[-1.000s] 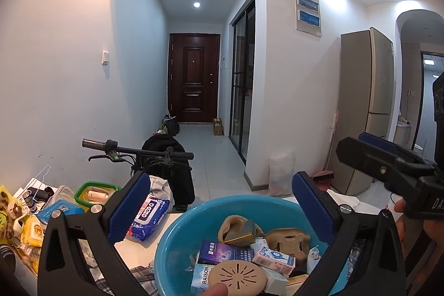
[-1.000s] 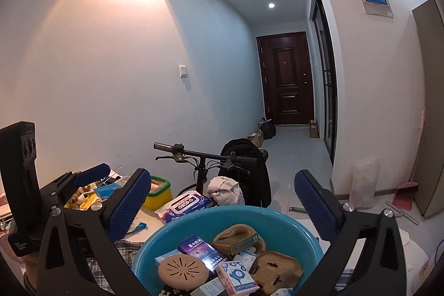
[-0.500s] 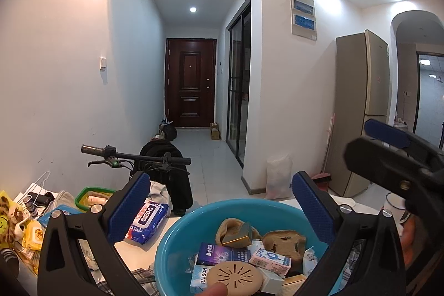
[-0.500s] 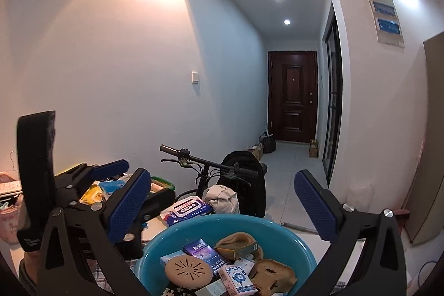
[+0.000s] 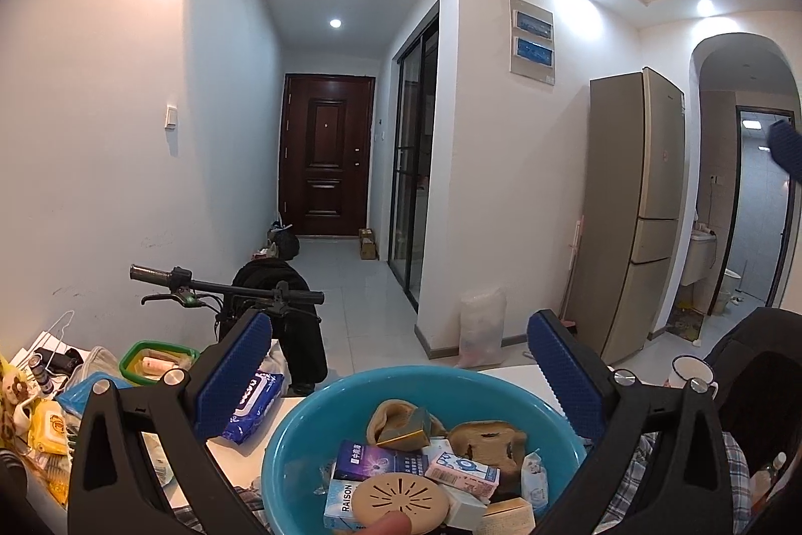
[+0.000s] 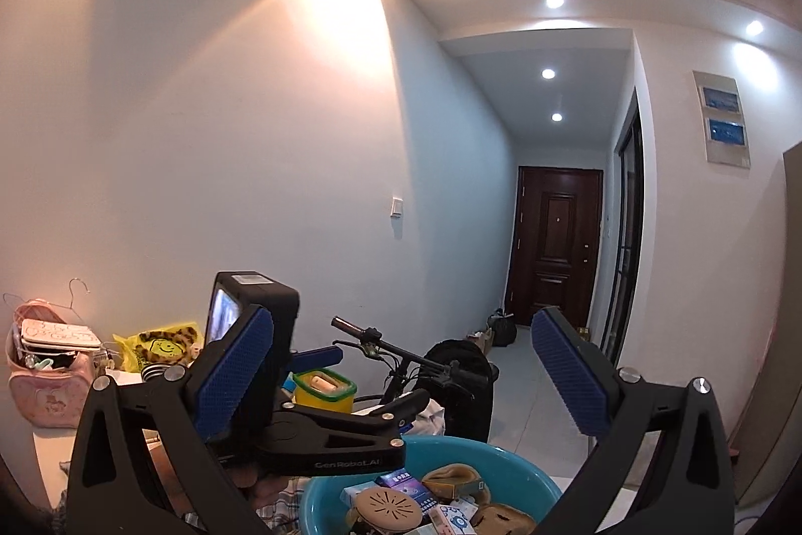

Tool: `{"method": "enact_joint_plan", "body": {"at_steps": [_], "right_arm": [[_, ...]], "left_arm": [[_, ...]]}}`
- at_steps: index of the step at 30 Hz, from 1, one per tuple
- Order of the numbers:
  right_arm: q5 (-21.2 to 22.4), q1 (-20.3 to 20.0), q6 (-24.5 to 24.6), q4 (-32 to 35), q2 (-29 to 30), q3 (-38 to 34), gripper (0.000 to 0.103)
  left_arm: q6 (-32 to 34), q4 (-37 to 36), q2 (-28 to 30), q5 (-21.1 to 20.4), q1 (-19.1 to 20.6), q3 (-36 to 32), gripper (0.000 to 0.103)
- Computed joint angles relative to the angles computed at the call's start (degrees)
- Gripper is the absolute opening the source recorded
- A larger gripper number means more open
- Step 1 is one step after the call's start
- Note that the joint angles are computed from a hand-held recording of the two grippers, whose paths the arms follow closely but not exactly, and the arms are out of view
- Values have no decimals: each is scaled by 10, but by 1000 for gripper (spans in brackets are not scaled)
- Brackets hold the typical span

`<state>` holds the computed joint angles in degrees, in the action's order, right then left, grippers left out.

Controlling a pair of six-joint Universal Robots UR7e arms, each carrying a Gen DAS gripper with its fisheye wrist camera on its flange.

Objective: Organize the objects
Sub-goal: 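Swing the right tool back over the pile toward the white soft package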

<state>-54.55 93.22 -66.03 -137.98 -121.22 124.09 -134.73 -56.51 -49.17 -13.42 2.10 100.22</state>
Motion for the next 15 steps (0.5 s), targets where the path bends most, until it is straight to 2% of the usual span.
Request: {"method": "enact_joint_plan", "body": {"at_steps": [3, 5, 7, 11, 15], "right_arm": [[-18, 3, -3, -4, -10, 1, 103], [-17, -10, -19, 3, -27, 5, 103], [-6, -39, -44, 27, -52, 11, 103], [23, -125, -104, 110, -104, 18, 103], [49, -239, -192, 208, -140, 24, 103]], "left_arm": [[-87, 84, 11, -4, -5, -21, 103], [-112, 97, 7, -1, -9, -20, 103], [-123, 103, 5, -1, -12, -19, 103], [-154, 134, 10, -10, -16, -30, 103], [-170, 150, 12, -9, -22, -35, 103]]}}
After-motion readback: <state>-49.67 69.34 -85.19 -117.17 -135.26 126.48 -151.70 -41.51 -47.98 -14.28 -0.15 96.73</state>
